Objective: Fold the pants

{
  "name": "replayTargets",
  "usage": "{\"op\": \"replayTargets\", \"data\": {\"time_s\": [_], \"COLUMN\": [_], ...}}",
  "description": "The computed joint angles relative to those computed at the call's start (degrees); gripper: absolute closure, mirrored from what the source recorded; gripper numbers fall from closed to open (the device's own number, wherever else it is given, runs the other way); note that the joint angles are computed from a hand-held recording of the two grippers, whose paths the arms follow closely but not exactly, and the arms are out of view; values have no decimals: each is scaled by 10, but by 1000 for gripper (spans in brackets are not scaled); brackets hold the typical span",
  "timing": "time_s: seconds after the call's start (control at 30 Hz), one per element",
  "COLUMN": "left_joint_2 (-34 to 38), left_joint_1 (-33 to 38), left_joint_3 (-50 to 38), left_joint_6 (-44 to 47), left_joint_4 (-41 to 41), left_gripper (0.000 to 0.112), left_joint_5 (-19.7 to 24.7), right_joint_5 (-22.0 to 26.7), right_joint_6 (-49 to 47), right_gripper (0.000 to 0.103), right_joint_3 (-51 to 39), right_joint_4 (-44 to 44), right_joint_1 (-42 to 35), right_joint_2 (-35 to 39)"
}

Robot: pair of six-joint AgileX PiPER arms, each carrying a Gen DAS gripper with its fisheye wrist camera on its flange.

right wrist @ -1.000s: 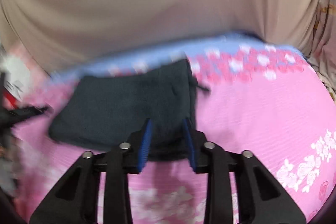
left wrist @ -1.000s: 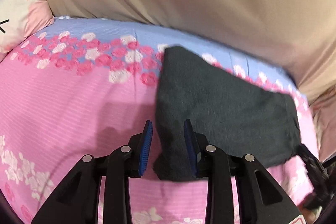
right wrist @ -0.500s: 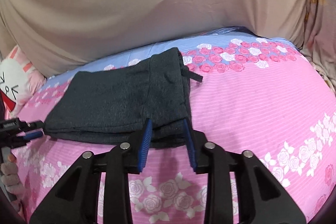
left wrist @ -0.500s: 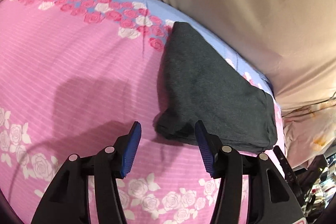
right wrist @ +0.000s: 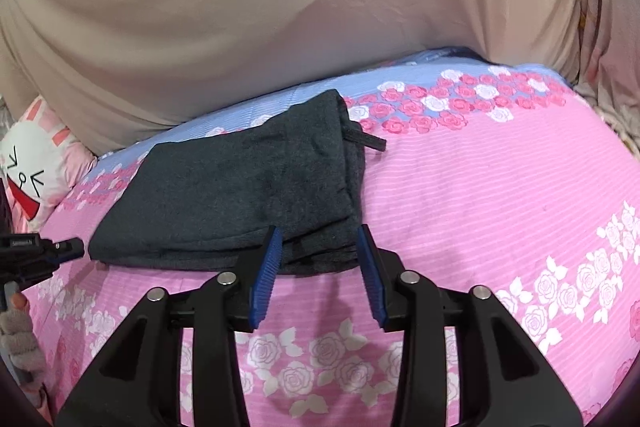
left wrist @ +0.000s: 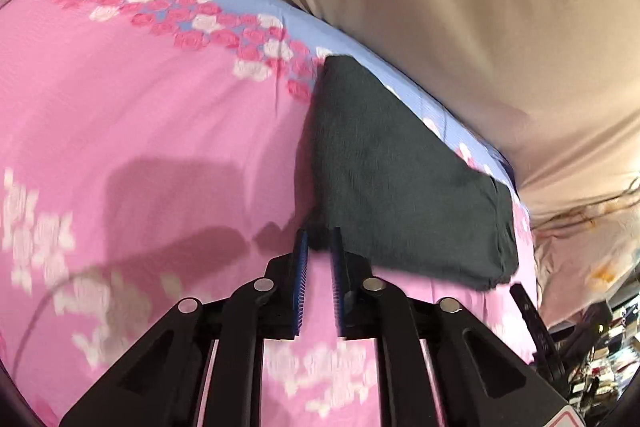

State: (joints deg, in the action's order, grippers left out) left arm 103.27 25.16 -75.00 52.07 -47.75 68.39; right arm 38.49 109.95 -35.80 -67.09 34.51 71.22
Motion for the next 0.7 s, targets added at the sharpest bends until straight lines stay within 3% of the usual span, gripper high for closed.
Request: {"op": "replayTargets", "data": {"time_s": [0.07, 0.13, 0.2, 0.27, 0.3, 0.33, 0.43, 0.53, 0.57, 0.63, 0.7], "left_joint_2": [-32, -65, -84, -103, -104, -101, -76, -36, -25, -35, -78], "left_joint_1": [13, 3, -21, -66, -87, -107, -115, -78, -68, -42, -42], "left_joint_3": [41, 84, 111, 136, 138, 134, 102, 50, 36, 43, 96], "left_joint_6": [35, 66, 82, 79, 59, 38, -25, -52, -53, 3, 62], "left_joint_4": [11, 36, 55, 78, 96, 116, 146, 143, 146, 109, 91], "left_gripper": [86, 85, 85, 92, 108, 111, 112, 112, 112, 112, 107], "left_joint_5": [5, -14, -56, -136, -179, -224, -307, -296, -273, -219, -225], "right_joint_5": [2, -10, -11, 6, 16, 20, 5, -34, -37, -34, -40], "right_joint_6": [-1, -15, -34, -39, -37, -31, -17, -17, -16, -10, -18], "right_gripper": [58, 58, 65, 68, 68, 68, 68, 68, 68, 68, 68], "right_joint_3": [1, -2, -10, -17, -18, -17, -7, 5, 6, 8, 7], "right_joint_4": [0, 6, 16, 18, 16, 13, 11, 16, 16, 10, 15], "right_joint_1": [5, 1, 7, 24, 33, 37, 23, -7, -10, -6, -11], "right_joint_2": [4, 10, 20, 28, 31, 32, 27, 19, 19, 17, 19]}}
